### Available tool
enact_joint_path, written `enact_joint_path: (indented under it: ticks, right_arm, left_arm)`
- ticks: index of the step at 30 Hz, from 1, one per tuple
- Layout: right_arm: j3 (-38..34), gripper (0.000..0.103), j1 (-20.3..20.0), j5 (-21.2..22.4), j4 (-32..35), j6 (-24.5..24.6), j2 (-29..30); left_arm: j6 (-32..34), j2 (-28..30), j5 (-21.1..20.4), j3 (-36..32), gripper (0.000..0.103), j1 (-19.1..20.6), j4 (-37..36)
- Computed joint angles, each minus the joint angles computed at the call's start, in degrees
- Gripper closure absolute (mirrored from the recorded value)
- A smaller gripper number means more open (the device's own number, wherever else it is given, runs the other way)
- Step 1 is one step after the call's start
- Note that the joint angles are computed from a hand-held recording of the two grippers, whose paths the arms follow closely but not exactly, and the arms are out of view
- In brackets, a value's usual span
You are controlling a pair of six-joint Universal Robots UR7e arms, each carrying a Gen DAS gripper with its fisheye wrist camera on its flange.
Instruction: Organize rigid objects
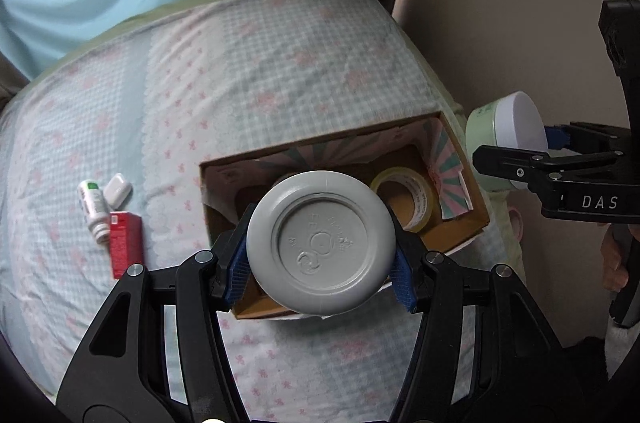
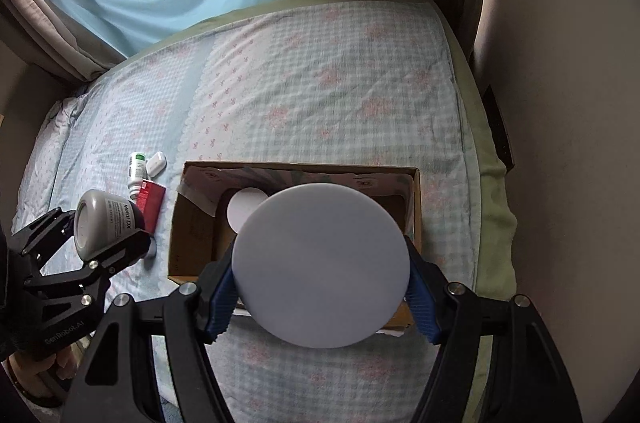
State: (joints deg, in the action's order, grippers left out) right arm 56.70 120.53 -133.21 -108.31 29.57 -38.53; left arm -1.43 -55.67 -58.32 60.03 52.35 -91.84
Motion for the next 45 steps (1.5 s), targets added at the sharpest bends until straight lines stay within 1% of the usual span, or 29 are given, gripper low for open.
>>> enact_joint_path:
  ticks: [3,6,9,12,14,17,20,22,23,24,25,26,28,29,30,33,39,41,42,45]
  right_arm:
    - [2.0,0.036,-1.3,0.7,-1.6,-4.9,-0.3]
    - [3.9,0.036,-2.8,2.4,-3.7,-10.8,-0.2]
    - [4.3,0.036,-3.8,1.6,-3.2,-15.9,1.0]
    - [5.8,0.036,-4.8,1.4,-4.5,-22.6,1.8]
    - [6.9,0.036,-5.4,1.3,-5.4,-26.4,2.1]
    - [7.4,0.036,-6.4,2.4,-5.8,-29.0,2.4]
    - [7.3,0.036,-7.0,3.7,-5.3,-28.9,2.5]
    - [6.9,0.035,-7.4,4.3,-4.3,-27.5,2.6]
    - [6.3,0.035,-7.6,4.4,-2.9,-26.4,3.0]
    - [5.8,0.035,-7.7,4.4,-2.1,-25.4,3.2]
    - [5.6,0.034,-7.9,4.6,-0.9,-23.8,3.3]
    - [5.7,0.022,-8.1,4.8,-1.0,-23.1,3.2]
    - [7.9,0.000,-7.7,5.0,-4.9,-24.2,1.9]
    - [9.1,0.000,-7.5,5.9,-7.2,-25.0,1.2]
    - [9.5,0.000,-7.4,6.0,-7.8,-24.6,0.9]
    - [10.2,0.000,-6.9,4.8,-9.3,-24.3,0.5]
    - [10.5,0.000,-5.7,3.3,-8.1,-22.6,-0.2]
    - [10.3,0.000,-5.2,2.8,-7.6,-22.3,-0.4]
    - [9.5,0.000,-4.9,2.6,-6.9,-21.9,-0.1]
    - [9.1,0.000,-3.9,1.6,-6.2,-21.3,-0.3]
  left_arm:
    - [-0.1,1.6,-0.3,1.2,0.049,0.8,1.3]
    - [0.9,3.0,-0.2,2.2,0.049,1.9,2.6]
    - [2.2,4.8,0.0,2.1,0.049,3.3,4.3]
    - [5.2,6.3,0.2,2.4,0.049,4.2,4.5]
    - [6.0,7.0,-0.2,2.3,0.049,4.8,5.1]
    - [6.2,7.9,0.0,2.1,0.049,5.4,5.9]
    - [7.4,8.1,-0.7,1.9,0.049,5.7,6.0]
    - [7.5,8.3,-1.4,1.6,0.049,5.8,6.6]
    - [6.9,8.6,-1.7,0.8,0.045,5.9,7.8]
    - [6.7,8.8,-2.2,0.4,0.024,6.0,8.2]
    - [7.2,8.3,-2.3,1.0,0.006,5.9,7.3]
    - [8.3,7.6,-1.9,2.1,0.000,5.8,5.4]
    - [9.7,5.9,-1.2,4.4,0.000,5.5,3.4]
    - [10.0,5.4,-1.1,4.9,0.000,5.5,3.1]
    - [10.1,4.9,-0.9,5.5,0.000,5.4,2.8]
    - [9.9,4.1,-0.2,6.1,0.000,5.5,2.9]
    - [8.4,2.6,-0.7,6.3,0.000,5.4,2.8]
    - [7.6,2.5,-1.0,5.6,0.000,5.1,3.2]
    - [7.4,3.7,-0.9,3.8,0.000,5.1,3.7]
    - [6.9,2.7,-1.2,3.3,0.000,4.4,4.3]
